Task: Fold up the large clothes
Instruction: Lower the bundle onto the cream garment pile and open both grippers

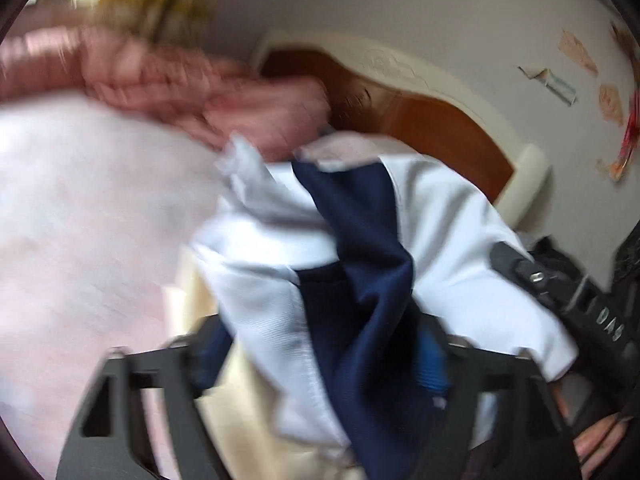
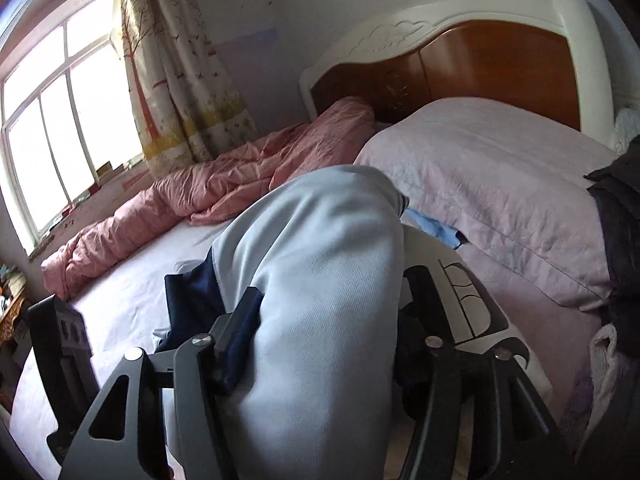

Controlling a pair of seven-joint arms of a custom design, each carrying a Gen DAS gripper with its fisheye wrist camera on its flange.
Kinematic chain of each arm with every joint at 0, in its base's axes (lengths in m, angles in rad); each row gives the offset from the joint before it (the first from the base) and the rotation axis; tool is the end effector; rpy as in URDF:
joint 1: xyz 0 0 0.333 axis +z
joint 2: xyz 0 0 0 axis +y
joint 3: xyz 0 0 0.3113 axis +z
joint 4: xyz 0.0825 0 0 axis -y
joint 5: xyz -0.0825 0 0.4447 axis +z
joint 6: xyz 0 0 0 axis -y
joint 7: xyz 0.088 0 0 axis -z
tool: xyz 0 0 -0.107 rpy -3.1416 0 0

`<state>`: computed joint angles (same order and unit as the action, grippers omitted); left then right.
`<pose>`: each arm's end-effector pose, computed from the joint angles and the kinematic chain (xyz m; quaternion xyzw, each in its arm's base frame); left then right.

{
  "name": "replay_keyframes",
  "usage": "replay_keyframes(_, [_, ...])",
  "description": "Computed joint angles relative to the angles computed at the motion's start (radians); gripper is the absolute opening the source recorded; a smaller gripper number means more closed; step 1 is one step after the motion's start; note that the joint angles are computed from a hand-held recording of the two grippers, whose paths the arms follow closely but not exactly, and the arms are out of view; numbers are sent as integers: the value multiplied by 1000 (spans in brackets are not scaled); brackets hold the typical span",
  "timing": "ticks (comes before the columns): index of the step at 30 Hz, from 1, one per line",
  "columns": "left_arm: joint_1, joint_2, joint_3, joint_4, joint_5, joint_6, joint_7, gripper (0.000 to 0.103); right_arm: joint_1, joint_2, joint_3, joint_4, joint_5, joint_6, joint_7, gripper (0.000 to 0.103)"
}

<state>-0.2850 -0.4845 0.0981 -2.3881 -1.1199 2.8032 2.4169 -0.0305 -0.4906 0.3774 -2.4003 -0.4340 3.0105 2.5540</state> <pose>0.5060 -0.0477 0.5534 -0.5664 0.6289 -0.5122 0.1462 0.4675 0.2253 0.5757 -0.5476 0.6525 -0.2714 0.4480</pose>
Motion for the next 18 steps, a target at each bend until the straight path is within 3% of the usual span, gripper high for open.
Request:
replay_keyframes(2, [-14, -29, 8, -20, -20, 70, 84, 95, -131, -60, 121, -15, -60, -4, 122, 86])
replay_keyframes(3, [-26, -32, 24, -18, -34, 92, 121, 97, -166, -85, 156, -19, -80, -12, 159, 89])
replay_keyframes(6, [-34, -108, 51, -66, -34, 136, 155, 98, -166, -131, 167, -31, -97, -13, 198, 89])
replay_keyframes(8, [-70, -182, 79, -116, -47, 222, 201, 99, -158, -166, 174, -40, -97, -23, 215, 89])
replay_keyframes(10, [-162, -267, 151, -159, -79, 339, 314, 103, -192, -242, 234, -40, -114, -83, 270, 90])
replay_keyframes(13, [-224, -387, 211, -230, -33, 451, 399, 103, -263, -370, 335, -57, -169, -27, 369, 103])
replay_keyframes(14, [-237, -416, 238, -246, -6, 473, 420, 103, -278, -401, 365, -58, -171, -17, 383, 103])
replay_keyframes(18, [-150, -497, 233, -316, 69, 467, 420, 103, -307, -479, 466, -49, -146, -19, 406, 103])
